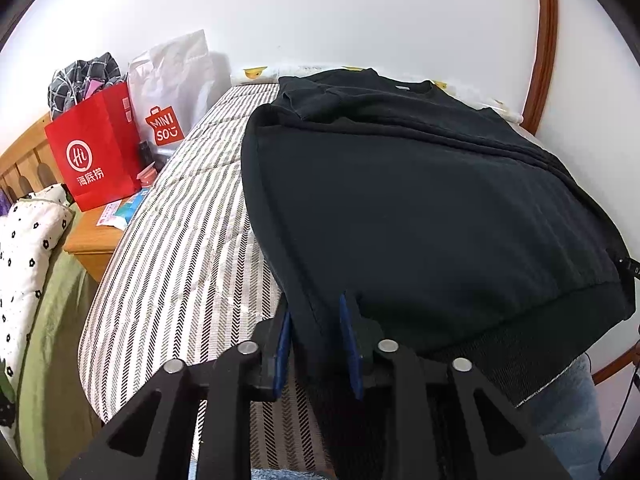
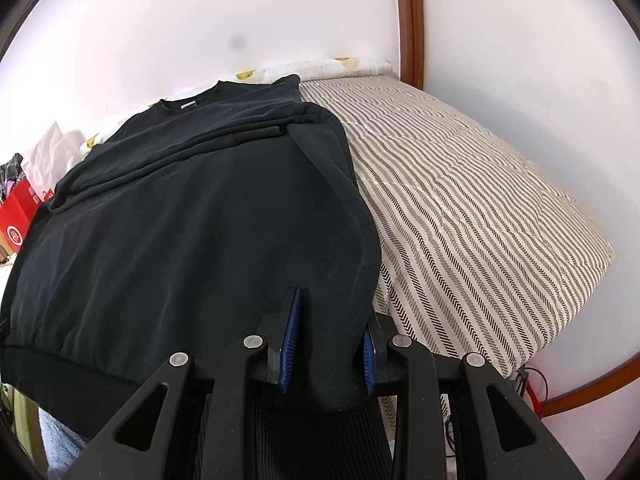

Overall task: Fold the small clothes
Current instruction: 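Lift the hem and fold it toward the collar with both grippers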

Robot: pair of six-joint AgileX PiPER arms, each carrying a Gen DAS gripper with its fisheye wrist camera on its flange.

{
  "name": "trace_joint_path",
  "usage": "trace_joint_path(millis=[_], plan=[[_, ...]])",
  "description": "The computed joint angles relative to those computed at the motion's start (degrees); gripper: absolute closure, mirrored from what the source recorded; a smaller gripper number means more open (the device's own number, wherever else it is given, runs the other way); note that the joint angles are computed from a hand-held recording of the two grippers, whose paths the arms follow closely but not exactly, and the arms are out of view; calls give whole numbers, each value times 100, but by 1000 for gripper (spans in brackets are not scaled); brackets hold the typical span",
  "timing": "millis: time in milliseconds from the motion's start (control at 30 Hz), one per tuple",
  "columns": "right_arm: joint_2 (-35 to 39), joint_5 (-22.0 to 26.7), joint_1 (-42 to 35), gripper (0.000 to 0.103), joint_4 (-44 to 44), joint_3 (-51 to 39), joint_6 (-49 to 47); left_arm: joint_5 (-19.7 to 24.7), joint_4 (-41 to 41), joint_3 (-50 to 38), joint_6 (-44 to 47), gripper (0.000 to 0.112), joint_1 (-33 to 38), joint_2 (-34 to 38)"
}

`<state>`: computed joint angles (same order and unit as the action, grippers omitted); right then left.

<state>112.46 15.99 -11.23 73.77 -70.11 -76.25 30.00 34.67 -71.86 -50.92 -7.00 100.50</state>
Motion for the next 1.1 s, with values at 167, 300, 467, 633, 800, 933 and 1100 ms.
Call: trace_joint_path(millis=[167,300,467,633,800,933,1100], plan=[[33,527,-311,93,439,18,-296,20,-895,-118,705,102,203,-23],[15,814,-472,95,854,82,-575,-158,-2151,-52,1540,105,541,-151],[-146,1328,-730,96,1570,325,-1257,-193,-2152,101,1418,105,522,-414],[-298,1743,-971,96,1876,552,-1642,23,-1303,102,622,106,179,-592],[-328,2006,-1169,96,1839,631,-1679,62,-1086,183,411,106,67,-685],[-320,2091,-1209,96,1706,608,-1455,-66,-1245,244,548,106,170,-676],[-430,2302,-1235,96,1726,507,-1218,-504,-1781,353,1079,106,377,-851]])
